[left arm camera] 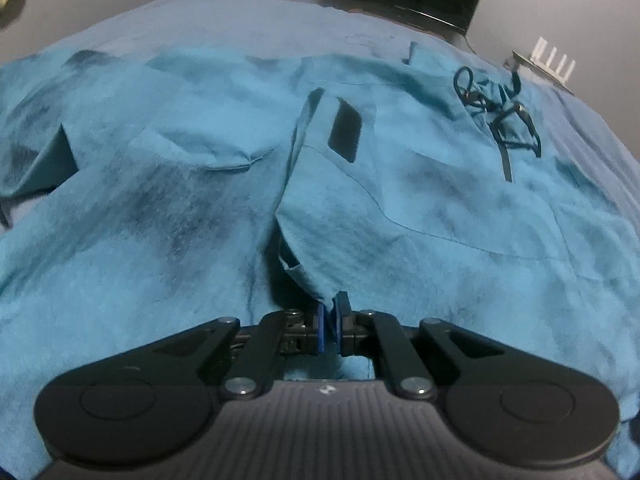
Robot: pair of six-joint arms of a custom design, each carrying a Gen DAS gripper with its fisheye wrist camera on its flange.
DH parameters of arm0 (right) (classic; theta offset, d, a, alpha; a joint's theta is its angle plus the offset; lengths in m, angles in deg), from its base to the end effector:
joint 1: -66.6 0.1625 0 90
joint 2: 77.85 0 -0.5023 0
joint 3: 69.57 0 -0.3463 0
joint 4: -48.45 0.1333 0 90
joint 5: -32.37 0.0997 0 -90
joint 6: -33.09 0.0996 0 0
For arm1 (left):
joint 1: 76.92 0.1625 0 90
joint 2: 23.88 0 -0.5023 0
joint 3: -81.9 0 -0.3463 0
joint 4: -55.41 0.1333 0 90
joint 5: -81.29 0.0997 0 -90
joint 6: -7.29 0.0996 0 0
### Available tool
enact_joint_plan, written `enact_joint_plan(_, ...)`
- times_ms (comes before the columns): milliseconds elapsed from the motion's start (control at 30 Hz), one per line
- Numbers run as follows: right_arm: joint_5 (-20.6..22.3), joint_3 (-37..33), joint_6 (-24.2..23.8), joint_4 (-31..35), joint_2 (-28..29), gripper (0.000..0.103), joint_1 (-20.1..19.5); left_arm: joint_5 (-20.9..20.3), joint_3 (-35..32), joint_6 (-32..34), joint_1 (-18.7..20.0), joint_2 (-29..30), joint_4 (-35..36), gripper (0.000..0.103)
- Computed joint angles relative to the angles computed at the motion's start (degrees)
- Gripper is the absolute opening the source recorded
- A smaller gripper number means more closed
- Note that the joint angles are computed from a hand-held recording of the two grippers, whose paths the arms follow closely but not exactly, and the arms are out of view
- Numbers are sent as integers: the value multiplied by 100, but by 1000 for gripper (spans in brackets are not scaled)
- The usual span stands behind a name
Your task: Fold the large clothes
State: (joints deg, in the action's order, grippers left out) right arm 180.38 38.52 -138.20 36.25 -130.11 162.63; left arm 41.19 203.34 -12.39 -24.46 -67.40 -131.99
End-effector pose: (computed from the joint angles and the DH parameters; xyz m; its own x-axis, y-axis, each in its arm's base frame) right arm 0.0981 -0.4636 0.1646 -0.5955 0.6524 0.4689 0.0179 0.5942 -0.8041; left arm -0.1703 -0.5654 0.1425 -0.8207 -0.0726 -0.5667 0.3165 0.7679 -0.5569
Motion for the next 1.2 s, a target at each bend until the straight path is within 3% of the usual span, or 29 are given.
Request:
enact_joint_plan(133,-14,32,-36,-119,-30,72,7,-35,-28,84,17,74,-168,2)
enact_joint_plan(200,22,84,-152,-333,-67,76,41,-4,63,80,-8,10,-230,11)
enact_joint_plan(267,10,262,-463,-830,-147,83,93,133,97,126,-81,36,-411,34)
enact_joint_plan(333,-89,542,-983,-1567,-286,90,168,465,228,417,-255,121,-1054,76)
enact_joint_plan(433,-377,1065,-2053,-2996,-485,98,290,1106,304,1423,-599,465,-2624,99)
enact_joint_plan(567,-1128,1833,-3394,-4923,-637,103,391,1430,202,2541,-976,629,-3798,103)
enact_joint_plan(667,-1511,2134,-4096,-5776,-595,103,476,1524,202,2708,-1158,526,-3705,103)
enact_joint_plan(800,-1681,2107,-4535,-5861,-511,103,525,1208,304,1745,-1214,54,-2492,103)
enact_joint_plan(900,-1631,2028,-4662,-5761,-451,103,554,1972,146,1516,-1387,30,-1235,103)
enact_joint_plan(967,-1491,1926,-4684,-5670,-369,103,610,2242,144,1863,-1491,125,-1364,103)
enact_joint_plan(1067,-1272,1805,-4767,-5639,-250,103,701,2177,229,2309,-1586,193,-2069,103)
enact_joint_plan(1200,-965,1808,-5109,-5921,-88,103,881,2919,47,2179,-1724,310,-1469,103)
